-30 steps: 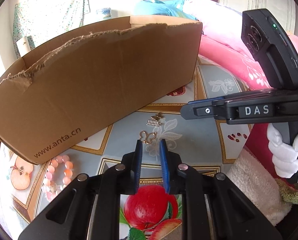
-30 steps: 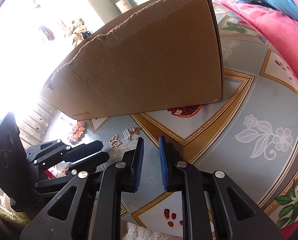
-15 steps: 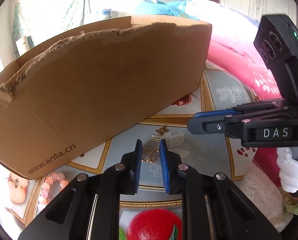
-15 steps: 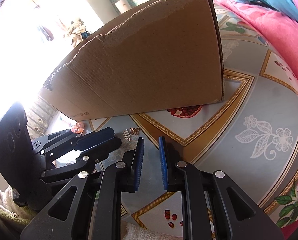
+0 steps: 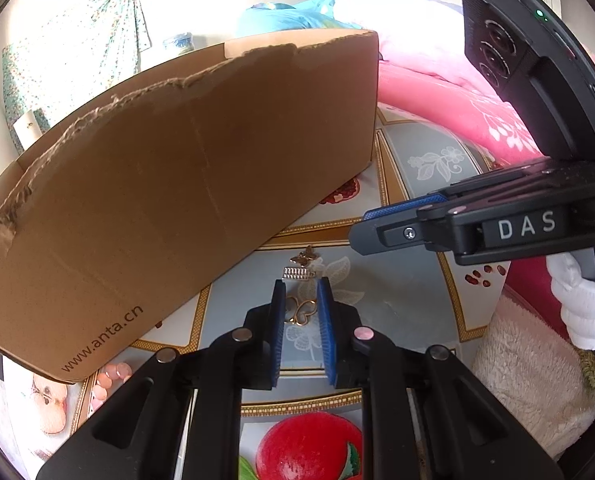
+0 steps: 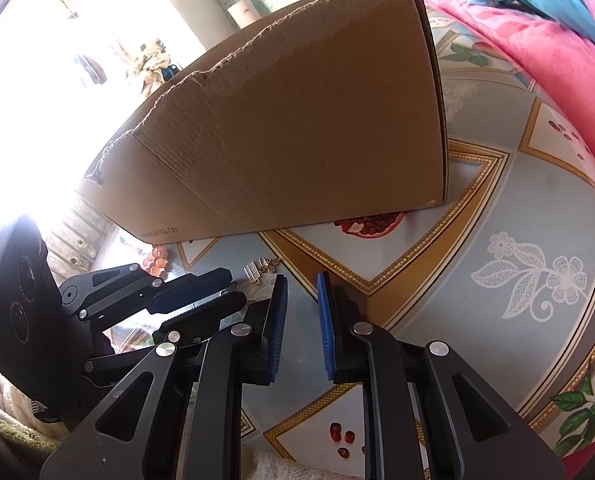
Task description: Organize jewelry
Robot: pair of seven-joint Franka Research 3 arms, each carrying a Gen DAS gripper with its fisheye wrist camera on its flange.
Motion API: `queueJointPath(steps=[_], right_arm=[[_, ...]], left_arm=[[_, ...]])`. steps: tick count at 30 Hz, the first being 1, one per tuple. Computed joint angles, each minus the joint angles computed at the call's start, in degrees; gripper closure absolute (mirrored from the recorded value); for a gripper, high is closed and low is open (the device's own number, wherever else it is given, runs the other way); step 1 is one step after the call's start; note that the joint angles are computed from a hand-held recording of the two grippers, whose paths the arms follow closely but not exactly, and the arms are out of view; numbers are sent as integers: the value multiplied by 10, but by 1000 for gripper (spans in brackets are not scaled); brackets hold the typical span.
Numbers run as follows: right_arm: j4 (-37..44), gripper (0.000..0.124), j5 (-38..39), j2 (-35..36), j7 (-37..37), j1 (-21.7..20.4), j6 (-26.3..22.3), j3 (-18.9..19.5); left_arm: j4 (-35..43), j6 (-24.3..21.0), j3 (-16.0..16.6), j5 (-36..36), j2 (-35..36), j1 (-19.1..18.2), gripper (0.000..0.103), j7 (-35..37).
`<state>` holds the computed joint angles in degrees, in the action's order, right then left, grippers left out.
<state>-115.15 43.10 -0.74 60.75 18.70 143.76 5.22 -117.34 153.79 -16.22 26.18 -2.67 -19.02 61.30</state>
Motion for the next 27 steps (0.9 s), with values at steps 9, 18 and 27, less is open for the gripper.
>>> queueJointPath(steps=[9,18,27], right_arm=[[5,108,-1,2,13,-2,-6,-2],[3,108,2,-2,17,-6,-9,-4],[-8,108,5,-10,23,-3,7,-3]], left_arm=[[12,-19,-3,15,5,-4,88,12],[27,-54,-8,80,11,-12,88,-35],[47,-97,-16,143,23,-26,88,-70]])
